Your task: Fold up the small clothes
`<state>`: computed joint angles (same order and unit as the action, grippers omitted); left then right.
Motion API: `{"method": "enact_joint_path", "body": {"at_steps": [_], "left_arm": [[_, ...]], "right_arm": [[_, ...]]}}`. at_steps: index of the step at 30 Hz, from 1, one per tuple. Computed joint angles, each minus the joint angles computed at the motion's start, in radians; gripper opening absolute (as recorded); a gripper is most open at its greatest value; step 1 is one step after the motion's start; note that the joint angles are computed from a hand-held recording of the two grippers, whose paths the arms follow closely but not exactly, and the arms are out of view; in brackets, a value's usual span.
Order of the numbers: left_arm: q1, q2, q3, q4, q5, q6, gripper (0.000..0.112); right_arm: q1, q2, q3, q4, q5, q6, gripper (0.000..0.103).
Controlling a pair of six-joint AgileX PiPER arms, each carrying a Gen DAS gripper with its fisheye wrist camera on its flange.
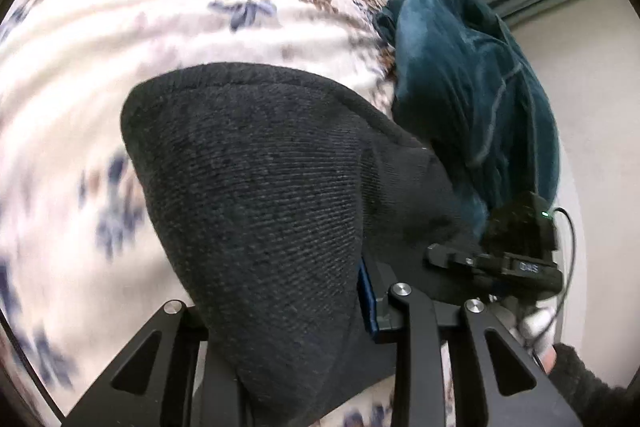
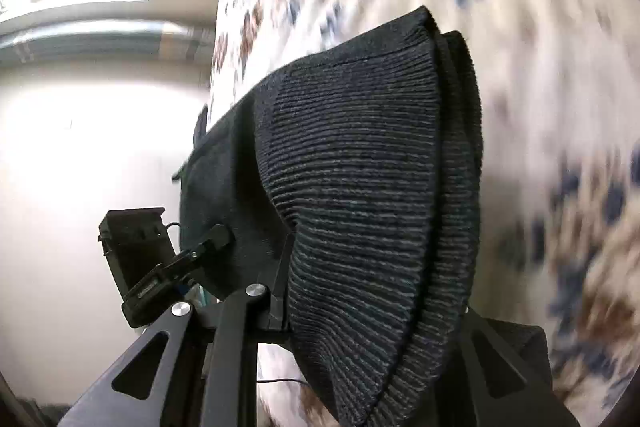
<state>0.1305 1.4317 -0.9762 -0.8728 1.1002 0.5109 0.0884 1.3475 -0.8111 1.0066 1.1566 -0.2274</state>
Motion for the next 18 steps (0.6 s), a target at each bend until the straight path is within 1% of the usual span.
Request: {"method": "enact_joint_path", "body": {"at_steps": [1, 2, 3, 4, 5, 6, 7, 8, 10, 11, 12, 13, 14, 15, 16, 17, 18], "left_arm": [[-0.015, 0.056, -0.055, 0.008, -0.011, -0.006, 0.027], [-0.037, 0.123, -0.126, 0.029, -0.019, -0.022, 0.027], [-0.06, 0.198, -0.212, 0.07, -0.021, -0.055, 0.027], [-0.086, 0.279, -0.303, 0.115, -0.015, -0.097, 0.028], [-0.106, 0.346, -0.377, 0.166, -0.006, -0.138, 0.032], [-0.114, 0.401, -0.435, 0.205, 0.011, -0.175, 0.032], [-0.123, 0.473, -0.501, 0.244, 0.04, -0.218, 0.032], [-0.128, 0.523, -0.542, 0.274, 0.058, -0.247, 0.033], [-0.122, 0.561, -0.544, 0.287, 0.049, -0.258, 0.044], [-0.118, 0.56, -0.535, 0.288, 0.043, -0.267, 0.055], [-0.109, 0.546, -0.508, 0.29, 0.027, -0.281, 0.067], [-0.104, 0.526, -0.479, 0.296, 0.01, -0.285, 0.072], [-0.101, 0.497, -0.446, 0.314, -0.009, -0.289, 0.079], [-0.105, 0.472, -0.417, 0.342, -0.028, -0.294, 0.086], [-0.114, 0.435, -0.374, 0.381, -0.058, -0.303, 0.09], [-0.13, 0.399, -0.333, 0.429, -0.099, -0.321, 0.095], [-0.149, 0.37, -0.305, 0.473, -0.13, -0.343, 0.097]], "right_arm": [[-0.022, 0.041, -0.049, -0.007, 0.001, -0.005, 0.021], [-0.021, 0.068, -0.082, -0.006, -0.017, 0.007, 0.021], [-0.044, 0.115, -0.138, -0.005, -0.005, 0.01, 0.021], [-0.048, 0.162, -0.18, -0.013, -0.03, 0.019, 0.021], [-0.035, 0.193, -0.213, -0.012, -0.051, 0.049, 0.021], [-0.029, 0.228, -0.241, -0.018, -0.067, 0.069, 0.021], [-0.029, 0.248, -0.265, -0.043, -0.077, 0.095, 0.021], [-0.024, 0.274, -0.295, -0.101, -0.102, 0.135, 0.021], [-0.018, 0.328, -0.354, -0.22, -0.108, 0.233, 0.023], [-0.026, 0.35, -0.378, -0.27, -0.092, 0.269, 0.023], [-0.035, 0.364, -0.397, -0.302, -0.077, 0.281, 0.028], [-0.026, 0.366, -0.418, -0.371, -0.066, 0.307, 0.043], [0.013, 0.354, -0.438, -0.471, -0.068, 0.364, 0.051], [0.045, 0.335, -0.443, -0.571, -0.073, 0.398, 0.066], [0.105, 0.335, -0.473, -0.669, -0.069, 0.471, 0.083], [0.14, 0.317, -0.469, -0.769, -0.06, 0.504, 0.089], [0.192, 0.314, -0.469, -0.865, -0.07, 0.57, 0.093]]}}
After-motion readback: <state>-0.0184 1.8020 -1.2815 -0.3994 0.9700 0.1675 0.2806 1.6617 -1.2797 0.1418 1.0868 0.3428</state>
